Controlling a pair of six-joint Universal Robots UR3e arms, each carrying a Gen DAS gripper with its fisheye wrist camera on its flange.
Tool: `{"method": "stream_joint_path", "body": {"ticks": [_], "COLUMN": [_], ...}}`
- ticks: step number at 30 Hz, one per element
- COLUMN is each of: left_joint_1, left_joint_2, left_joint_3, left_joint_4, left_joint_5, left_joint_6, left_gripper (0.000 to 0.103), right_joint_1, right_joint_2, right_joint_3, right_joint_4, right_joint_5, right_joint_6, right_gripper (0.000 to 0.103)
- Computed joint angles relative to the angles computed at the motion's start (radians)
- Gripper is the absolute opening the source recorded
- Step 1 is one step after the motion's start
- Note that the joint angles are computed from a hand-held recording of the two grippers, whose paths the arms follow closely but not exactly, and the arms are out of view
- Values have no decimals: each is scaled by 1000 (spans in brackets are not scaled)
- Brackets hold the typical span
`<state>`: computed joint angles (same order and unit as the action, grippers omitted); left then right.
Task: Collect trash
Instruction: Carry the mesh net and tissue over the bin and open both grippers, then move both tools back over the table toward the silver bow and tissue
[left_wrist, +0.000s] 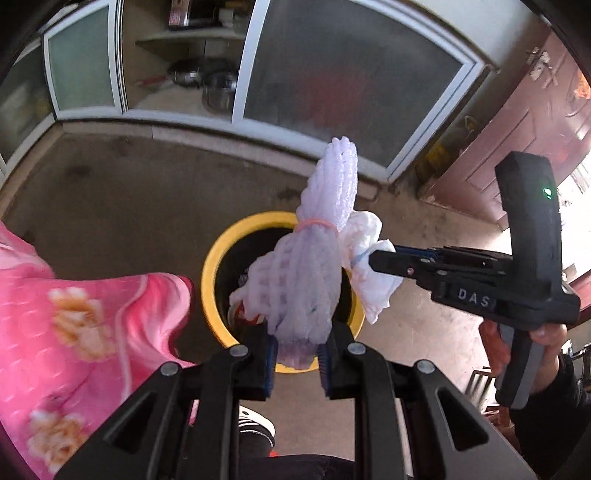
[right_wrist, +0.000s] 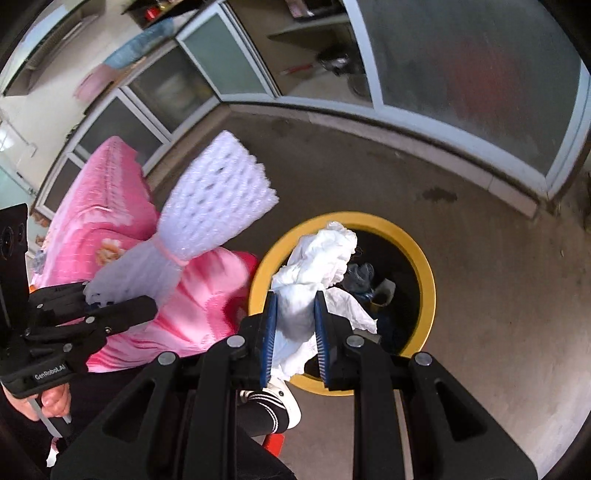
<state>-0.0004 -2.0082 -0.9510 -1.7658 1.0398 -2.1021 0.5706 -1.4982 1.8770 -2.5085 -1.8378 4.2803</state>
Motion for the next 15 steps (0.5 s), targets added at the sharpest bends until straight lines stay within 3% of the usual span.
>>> {"method": "stream_joint_path", "body": {"ticks": [5,6,7,8,9,10,15], "left_joint_1": [-63,-71,-72,-72,-75,-72,-38], "left_joint_2": [-41,-44,-44,-42,-35,-20,25], "left_joint_3": [-27,-33,-33,-38,-53,-80,-93], "left_joint_4": [106,123,124,133,160,192,150], "left_joint_5": [48,55,53,47,44,30,13], "left_joint_6": [-79,-96,-102,-112,-132,-146,-117], "left_gripper": [21,26,41,63,73,77,82], "right_joint_1": [-38,-54,-63,-65,-68,-62,6], "right_joint_2": [12,10,12,13,16,11,-55], "right_joint_3": [63,86,91,99,105,117,136], "right_joint_4": [-23,-39,-40,-34,-30,-31,87], "right_joint_5": [54,75,90,88,83,76,-6], "right_joint_6": [-2,-6,-5,3,11,26,139], "right_gripper": [20,25,34,39,53,60,61]}}
